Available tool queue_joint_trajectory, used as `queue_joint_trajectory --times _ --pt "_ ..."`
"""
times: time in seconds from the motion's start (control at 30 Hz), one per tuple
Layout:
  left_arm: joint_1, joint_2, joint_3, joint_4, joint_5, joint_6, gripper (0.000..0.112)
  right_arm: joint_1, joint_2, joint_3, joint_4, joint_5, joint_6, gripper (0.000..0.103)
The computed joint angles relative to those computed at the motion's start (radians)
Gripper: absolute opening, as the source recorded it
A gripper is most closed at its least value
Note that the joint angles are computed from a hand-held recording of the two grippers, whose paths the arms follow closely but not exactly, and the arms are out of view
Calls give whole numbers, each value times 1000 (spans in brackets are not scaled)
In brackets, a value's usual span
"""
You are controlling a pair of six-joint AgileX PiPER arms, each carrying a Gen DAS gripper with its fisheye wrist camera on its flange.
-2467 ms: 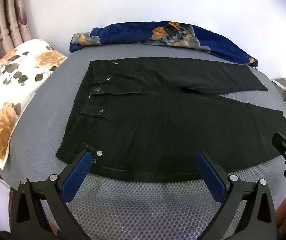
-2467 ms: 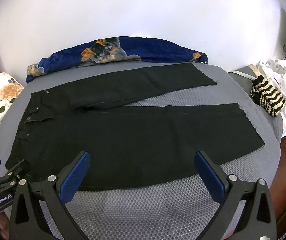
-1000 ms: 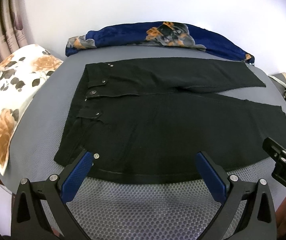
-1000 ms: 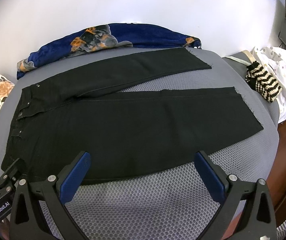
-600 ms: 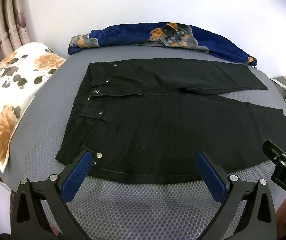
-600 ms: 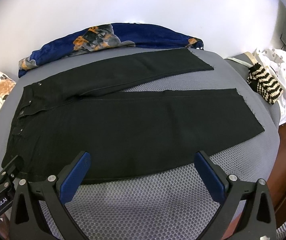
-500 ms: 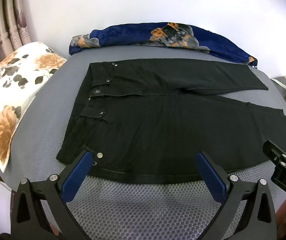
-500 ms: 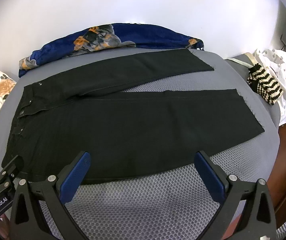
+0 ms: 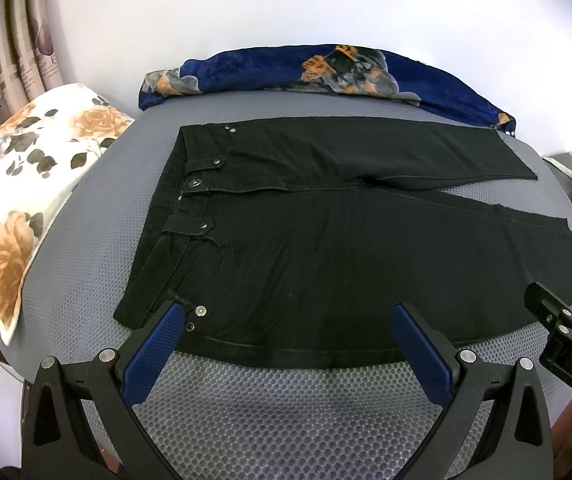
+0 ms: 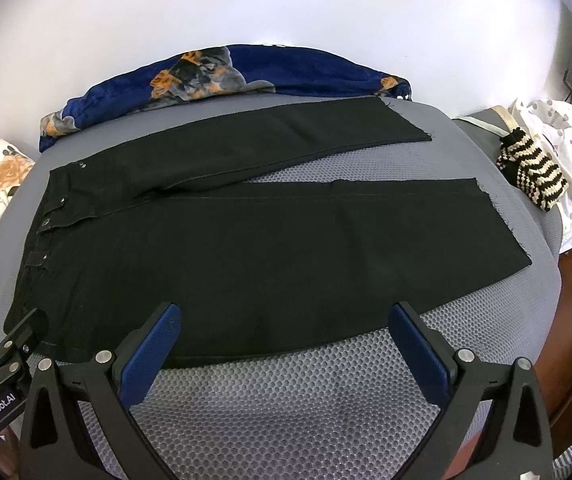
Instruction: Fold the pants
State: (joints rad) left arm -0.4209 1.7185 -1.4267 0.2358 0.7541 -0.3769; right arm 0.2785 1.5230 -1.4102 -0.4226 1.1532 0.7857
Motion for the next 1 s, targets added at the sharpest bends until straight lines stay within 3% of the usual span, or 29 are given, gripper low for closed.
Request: queue_joint_trajectory --times 0.53,0.7,0.87,1.0 --pt "42 67 -82 -69 40 49 102 -22 49 -40 19 9 -43 103" --pt "88 123 -150 -122 59 76 102 -58 85 -74 63 -23 -117 103" --pt "169 222 -303 -230 115 181 102 -144 127 -130 210 -105 -263 103" --pt "254 352 -539 -292 193 241 102 -194 207 -237 268 -115 -336 103"
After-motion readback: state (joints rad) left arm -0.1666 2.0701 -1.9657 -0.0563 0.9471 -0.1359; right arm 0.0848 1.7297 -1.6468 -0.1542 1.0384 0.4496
